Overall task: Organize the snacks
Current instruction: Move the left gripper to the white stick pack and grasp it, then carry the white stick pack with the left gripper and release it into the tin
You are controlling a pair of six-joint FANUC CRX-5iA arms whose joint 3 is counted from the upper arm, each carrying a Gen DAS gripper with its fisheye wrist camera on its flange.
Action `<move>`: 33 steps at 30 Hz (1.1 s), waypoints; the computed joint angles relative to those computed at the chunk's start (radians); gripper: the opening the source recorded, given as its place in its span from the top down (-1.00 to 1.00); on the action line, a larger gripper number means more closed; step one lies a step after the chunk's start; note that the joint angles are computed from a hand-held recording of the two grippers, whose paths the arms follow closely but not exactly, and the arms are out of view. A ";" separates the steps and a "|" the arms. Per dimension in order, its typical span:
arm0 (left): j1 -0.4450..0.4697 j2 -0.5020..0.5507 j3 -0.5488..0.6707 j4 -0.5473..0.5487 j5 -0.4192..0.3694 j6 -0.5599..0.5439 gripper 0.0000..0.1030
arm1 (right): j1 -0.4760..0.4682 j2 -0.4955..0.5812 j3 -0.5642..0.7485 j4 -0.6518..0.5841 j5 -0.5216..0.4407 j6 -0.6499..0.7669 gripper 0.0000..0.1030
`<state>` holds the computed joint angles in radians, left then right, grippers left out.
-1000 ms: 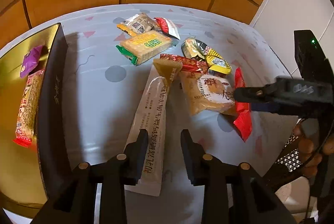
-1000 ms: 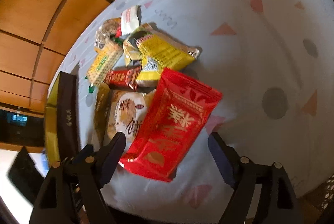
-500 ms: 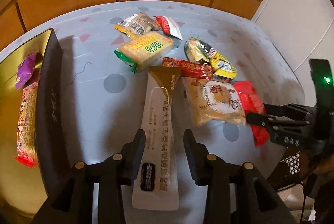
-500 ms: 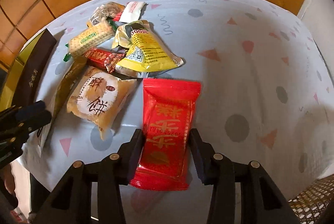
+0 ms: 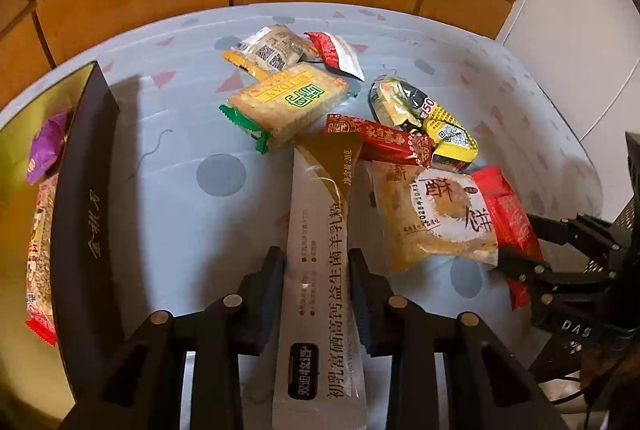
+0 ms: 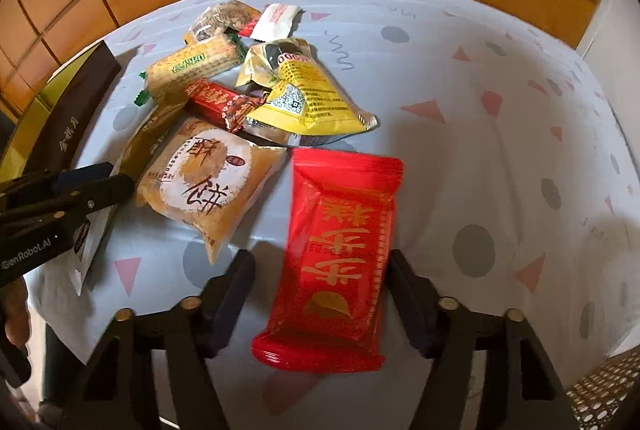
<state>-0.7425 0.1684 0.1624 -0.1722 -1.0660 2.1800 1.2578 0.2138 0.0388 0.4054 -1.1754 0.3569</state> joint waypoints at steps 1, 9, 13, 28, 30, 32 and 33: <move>-0.008 -0.003 -0.001 -0.018 0.002 0.019 0.41 | 0.003 -0.004 -0.010 0.010 0.005 -0.004 -0.09; -0.034 -0.022 -0.013 -0.074 0.016 0.092 0.51 | -0.003 0.000 0.001 -0.004 0.004 0.025 -0.10; -0.062 -0.019 0.002 -0.117 -0.005 0.114 0.52 | 0.009 0.005 -0.009 0.032 0.001 0.020 -0.08; -0.030 -0.223 -0.099 -0.112 0.126 0.237 0.55 | 0.022 -0.008 -0.044 0.074 0.022 0.001 -0.07; -0.003 -0.275 -0.123 -0.121 0.119 0.288 0.55 | 0.023 -0.010 -0.045 0.074 0.023 -0.002 -0.07; 0.030 -0.332 -0.154 -0.137 0.105 0.348 0.55 | 0.024 -0.012 -0.048 0.075 0.025 -0.006 -0.07; 0.044 -0.355 -0.161 -0.155 0.075 0.383 0.55 | 0.023 -0.012 -0.049 0.076 0.028 -0.009 -0.07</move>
